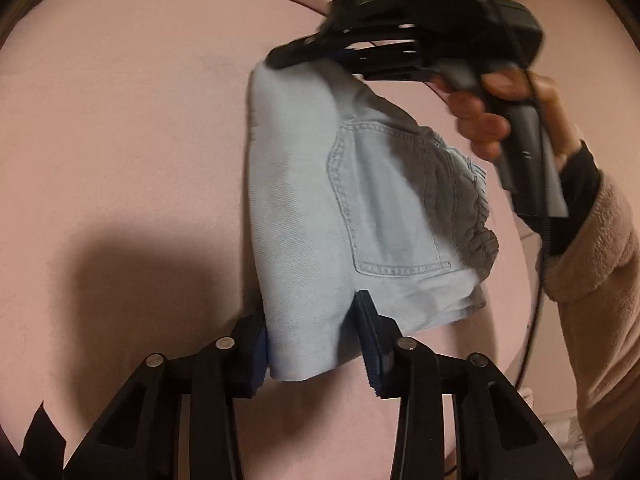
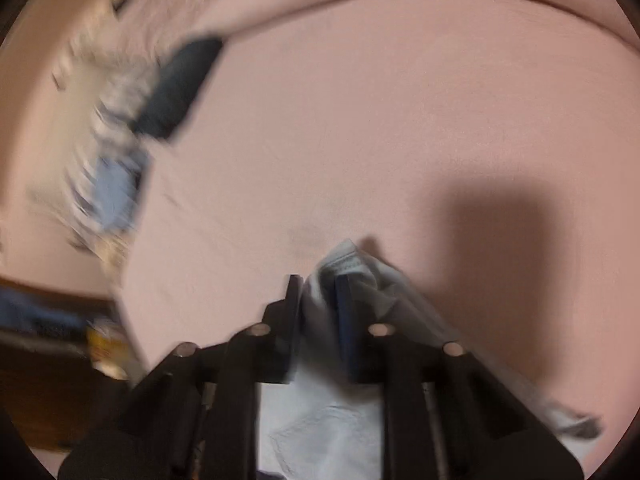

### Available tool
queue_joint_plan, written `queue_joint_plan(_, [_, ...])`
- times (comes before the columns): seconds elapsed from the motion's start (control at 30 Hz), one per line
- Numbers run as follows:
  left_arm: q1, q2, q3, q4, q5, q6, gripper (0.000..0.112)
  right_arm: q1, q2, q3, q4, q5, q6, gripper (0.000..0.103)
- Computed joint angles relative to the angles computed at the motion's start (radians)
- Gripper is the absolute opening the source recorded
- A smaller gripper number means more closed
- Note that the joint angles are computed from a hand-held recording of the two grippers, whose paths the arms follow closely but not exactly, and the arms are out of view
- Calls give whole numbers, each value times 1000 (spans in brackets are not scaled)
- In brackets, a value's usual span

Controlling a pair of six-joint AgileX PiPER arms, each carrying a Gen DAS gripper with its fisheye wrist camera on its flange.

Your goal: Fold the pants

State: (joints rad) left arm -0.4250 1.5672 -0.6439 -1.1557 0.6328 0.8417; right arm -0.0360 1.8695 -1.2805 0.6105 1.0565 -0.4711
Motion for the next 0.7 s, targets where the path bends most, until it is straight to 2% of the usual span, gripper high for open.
queue_joint_plan(0.13, [48, -3, 50, -84, 37, 82, 35, 79, 63, -32, -126, -62, 97, 4])
queue_joint_plan(0.2, [26, -36, 91, -107, 3, 106, 35, 109, 80, -46, -160, -111, 162, 0])
queue_joint_plan(0.3, [-7, -81, 108, -76, -23, 45, 35, 115, 47, -19, -174, -136, 180, 2])
queue_joint_plan(0.33, [-24, -117, 114, -29, -32, -8, 35, 114, 8, 10, -173, -172, 163, 8])
queue_joint_plan(0.37, [-52, -174, 130, 34, -58, -79, 35, 93, -55, 57, -168, -222, 159, 18])
queue_joint_plan(0.43, [-107, -290, 154, 176, -102, -235, 35, 24, -157, 113, -104, -294, 172, 22])
queue_joint_plan(0.47, [-119, -320, 159, 198, -112, -263, 35, -16, -195, 133, -35, -285, 127, 23])
queue_joint_plan(0.53, [-109, -385, 163, 247, -123, -301, 47, -67, -311, 200, 23, -221, 17, 27])
queue_joint_plan(0.6, [-150, -397, 140, 314, -182, -388, 69, -42, -436, 290, -60, -211, 8, 30])
queue_joint_plan(0.63, [-170, -384, 124, 317, -219, -396, 70, -23, -500, 340, -118, -221, 29, 31])
queue_joint_plan(0.7, [-170, -353, 83, 377, -238, -433, 70, 25, -671, 482, -270, -260, 129, 29])
